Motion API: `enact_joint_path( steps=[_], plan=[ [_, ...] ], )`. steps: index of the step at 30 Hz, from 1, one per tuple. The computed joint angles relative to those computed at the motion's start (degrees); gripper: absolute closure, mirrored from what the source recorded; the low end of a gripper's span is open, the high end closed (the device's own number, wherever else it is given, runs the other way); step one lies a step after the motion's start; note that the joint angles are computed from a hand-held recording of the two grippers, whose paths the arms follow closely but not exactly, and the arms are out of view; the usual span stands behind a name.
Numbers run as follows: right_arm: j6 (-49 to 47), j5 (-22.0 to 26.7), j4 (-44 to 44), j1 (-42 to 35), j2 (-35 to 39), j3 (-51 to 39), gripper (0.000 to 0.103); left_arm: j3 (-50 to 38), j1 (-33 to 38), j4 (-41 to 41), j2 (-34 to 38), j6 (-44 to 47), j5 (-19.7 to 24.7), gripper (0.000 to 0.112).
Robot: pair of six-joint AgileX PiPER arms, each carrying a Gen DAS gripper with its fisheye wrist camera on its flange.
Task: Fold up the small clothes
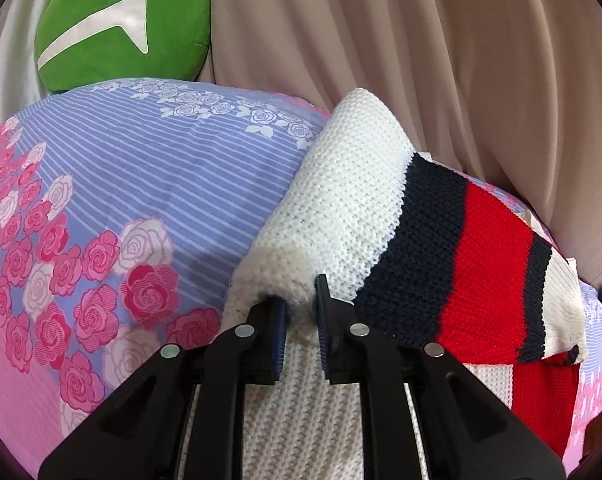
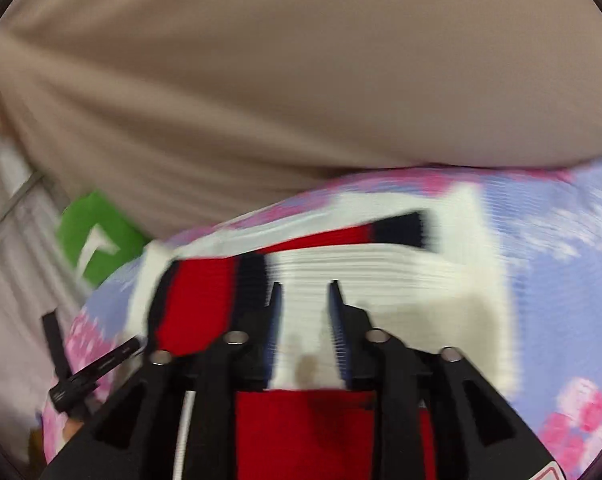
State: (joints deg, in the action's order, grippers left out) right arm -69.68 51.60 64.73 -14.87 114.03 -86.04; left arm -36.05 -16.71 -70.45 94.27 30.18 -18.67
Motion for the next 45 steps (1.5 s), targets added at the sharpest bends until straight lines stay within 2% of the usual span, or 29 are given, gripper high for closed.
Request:
enact_joint_path(
  steps=[3,5,8,9,11,12,13,14,15,16,19,21,23,25,27,29,32,35,37,38,39,40,42,44,45],
  plan=[
    [0.56,-6.4,-3.49,10.33,1.31,-2.12,0.047,0.48,0.95,4.65,0.19,-4.52,0.59,0.098],
    [5.96,-8.06,-8.64,15.77,3.47,-6.43,0.047,0.58,0.8,4.55,0.0,-4.48,0.53,0.098],
    [11.16,-11.86,-14.05,22.83,7.49,-12.18,0.036,0.74,1.26,5.85,-0.24,-5.5,1.01,0.098],
    [12.8,-12.49,-15.85,24.39,9.22,-14.02,0.032,0.81,1.4,6.57,-0.26,-6.17,1.15,0.098],
    [18.26,-10.86,-21.92,25.85,13.1,-19.46,0.031,0.9,1.82,8.48,-0.24,-7.84,1.5,0.097],
    [22.08,-10.5,-25.93,26.98,15.21,-22.72,0.033,0.83,2.05,9.21,-0.16,-8.45,1.69,0.097],
    [24.24,-10.79,-29.14,27.66,16.11,-24.13,0.04,0.85,2.14,9.77,-0.1,-8.97,1.74,0.097],
    [25.52,-11.2,-31.64,28.28,16.9,-25.25,0.063,0.88,2.28,9.97,-0.15,-9.06,1.82,0.097],
    [26.09,-9.32,-31.85,28.29,17.52,-27.18,0.088,0.94,2.32,9.98,-0.17,-9.01,1.78,0.097],
    [26.71,-8.65,-31.65,28.37,17.25,-27.74,0.094,0.89,2.36,9.49,-0.18,-8.44,1.75,0.097],
    [21.03,-11.4,-23.93,27.89,13.45,-24.42,0.095,0.53,1.73,6.38,0.07,-5.48,1.11,0.097],
    [21.56,-8.72,-21.22,27.24,13.96,-27.0,0.095,0.25,1.39,4.88,0.33,-4.1,0.71,0.097],
    [27.67,-9.29,-27.68,28.74,18.2,-31.61,0.095,0.1,0.69,3.62,0.62,-3.31,0.15,0.097],
    [35.6,-5.86,-37.51,30.81,25.89,-40.53,0.095,-0.14,0.41,2.71,0.76,-2.45,0.0,0.097],
    [38.16,-5.46,-38.84,31.16,26.65,-42.53,0.093,-0.23,0.32,2.63,0.88,-2.28,0.03,0.097],
    [33.69,-6.88,-31.13,29.14,22.04,-36.35,0.088,-0.03,0.53,4.24,0.75,-3.88,0.2,0.097],
    [18.09,-10.98,-17.45,24.35,11.4,-19.99,0.088,0.15,0.8,4.69,0.47,-4.03,0.48,0.097],
    [5.58,-8.74,-8.93,16.81,3.8,-6.34,0.087,0.11,0.86,4.14,0.38,-3.39,0.51,0.097],
    [2.6,-8.48,-10.67,13.44,2.68,-2.51,0.087,0.04,0.76,3.38,0.35,-2.64,0.4,0.097],
    [2.85,-11.45,-14.62,12.18,2.38,-0.59,0.087,0.09,0.67,3.16,0.29,-2.49,0.33,0.097],
    [2.07,-13.8,-16.42,10.2,2.98,0.56,0.093,0.11,0.66,3.19,0.26,-2.53,0.35,0.097],
    [0.84,-13.85,-15.92,7.44,4.14,0.27,0.099,0.19,0.76,3.62,0.2,-2.98,0.43,0.097],
    [3.08,-10.29,-12.48,1.19,5.51,-1.46,0.103,0.28,0.88,4.04,0.11,-3.42,0.54,0.097],
    [5.83,-9.08,-10.37,-3.54,4.9,-1.67,0.1,0.36,0.85,3.71,0.06,-3.24,0.37,0.097],
    [4.08,-8.97,-8.4,-4.99,4.02,-0.47,0.09,0.34,0.81,3.42,0.08,-2.97,0.28,0.097]
  ],
)
